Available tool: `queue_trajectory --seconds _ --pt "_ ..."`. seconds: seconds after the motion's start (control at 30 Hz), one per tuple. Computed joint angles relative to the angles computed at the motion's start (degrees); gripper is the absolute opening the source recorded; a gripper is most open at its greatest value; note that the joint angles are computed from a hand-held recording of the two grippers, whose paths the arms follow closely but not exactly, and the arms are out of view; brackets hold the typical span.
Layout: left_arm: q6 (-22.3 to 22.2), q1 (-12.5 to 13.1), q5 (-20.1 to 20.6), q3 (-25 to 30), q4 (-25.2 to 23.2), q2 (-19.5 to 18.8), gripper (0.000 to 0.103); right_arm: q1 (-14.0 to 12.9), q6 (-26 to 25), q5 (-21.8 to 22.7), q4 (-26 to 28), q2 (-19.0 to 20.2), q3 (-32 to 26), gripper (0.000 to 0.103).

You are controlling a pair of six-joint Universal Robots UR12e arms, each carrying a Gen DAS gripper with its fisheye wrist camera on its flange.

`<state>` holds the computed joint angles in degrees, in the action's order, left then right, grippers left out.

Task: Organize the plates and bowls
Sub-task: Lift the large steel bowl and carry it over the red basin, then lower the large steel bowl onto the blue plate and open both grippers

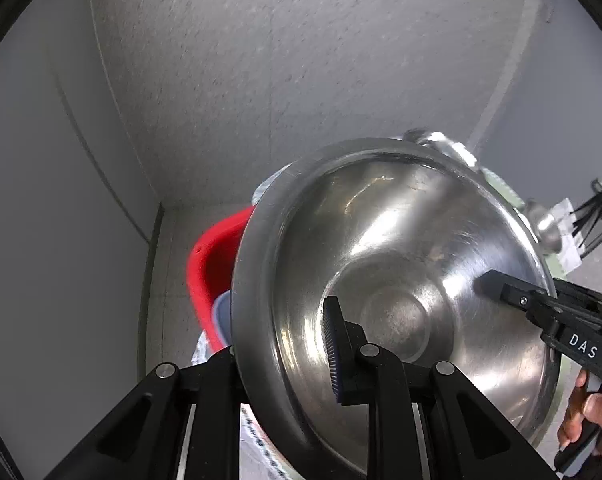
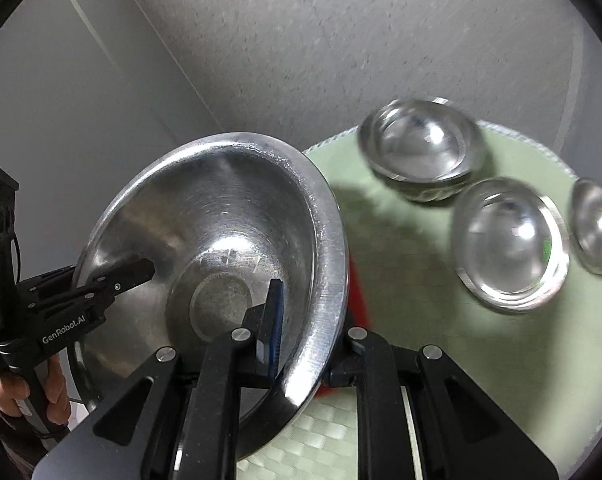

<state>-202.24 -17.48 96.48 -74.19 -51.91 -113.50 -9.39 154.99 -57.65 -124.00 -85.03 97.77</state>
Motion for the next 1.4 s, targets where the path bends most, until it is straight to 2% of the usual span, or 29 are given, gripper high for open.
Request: queue_trajectory --seconds 0.27,0.53,0.63,0.7,0.73,0.77,0.8,0.83,0.87,0.97,1.0,1.03,1.1,1.23,1.4 --pt "1.8 2.6 -4.0 0.9 -4.1 -1.2 0.016 2.5 2.6 -4.9 -0.2 2.1 -0.9 0.017" --pt "2.9 1.5 -2.6 3.3 -7.1 -2.9 0.026 3.1 4.3 -6.7 0.0 2.6 -0.7 0.024" --pt "2.8 1.5 -2.6 3.1 -6.4 -3.0 0.039 3.2 4.8 -6.7 -0.3 3.0 -1.0 0.032" --pt "3.5 1.3 -1.5 3.2 -6.1 -2.9 0.051 3.3 5.3 -7.2 -0.4 2.9 -0.9 0.036" --pt "3.7 1.2 -1.1 3.1 -5.7 -2.7 0.061 3.2 5.6 -6.8 -0.8 2.8 -0.8 0.037" --pt "3.7 0.9 0.0 3.1 -5.1 -2.6 0.069 3.0 6.0 -6.7 -1.5 2.3 -0.5 0.039" --pt "3.5 0.5 2.1 3.0 -4.6 -2.5 0.072 3.0 6.2 -6.9 -1.8 2.1 -0.4 0.041" --pt "3.4 0.0 4.1 3.0 -4.4 -2.3 0.082 3.0 6.5 -7.3 -2.2 1.9 -0.4 0.048" --pt "3.4 -0.3 5.6 3.0 -4.1 -2.1 0.09 2.9 6.5 -7.0 -2.7 1.6 -0.2 0.05" --pt "3.5 -0.9 8.1 2.4 -2.7 -1.3 0.092 2.7 7.1 -7.2 -4.7 0.5 0.7 0.06" --pt "3.5 -1.1 8.6 2.2 -2.5 -1.1 0.092 2.6 7.4 -7.6 -5.6 0.0 1.1 0.068" --pt "3.4 -1.3 9.1 2.0 -1.9 -0.9 0.092 2.4 7.6 -7.5 -6.6 -0.4 1.6 0.071" --pt "3.2 -1.8 9.8 2.4 -1.2 -1.1 0.092 1.6 7.8 -6.3 -7.6 -1.3 2.2 0.073" --pt "3.1 -2.8 8.8 2.2 1.6 -0.5 0.092 -0.2 8.3 -4.9 -8.8 -2.8 3.0 0.076" --pt "4.2 -5.0 7.9 3.0 5.5 -0.5 0.096 -3.9 8.6 -2.1 -9.9 -4.5 3.9 0.079"
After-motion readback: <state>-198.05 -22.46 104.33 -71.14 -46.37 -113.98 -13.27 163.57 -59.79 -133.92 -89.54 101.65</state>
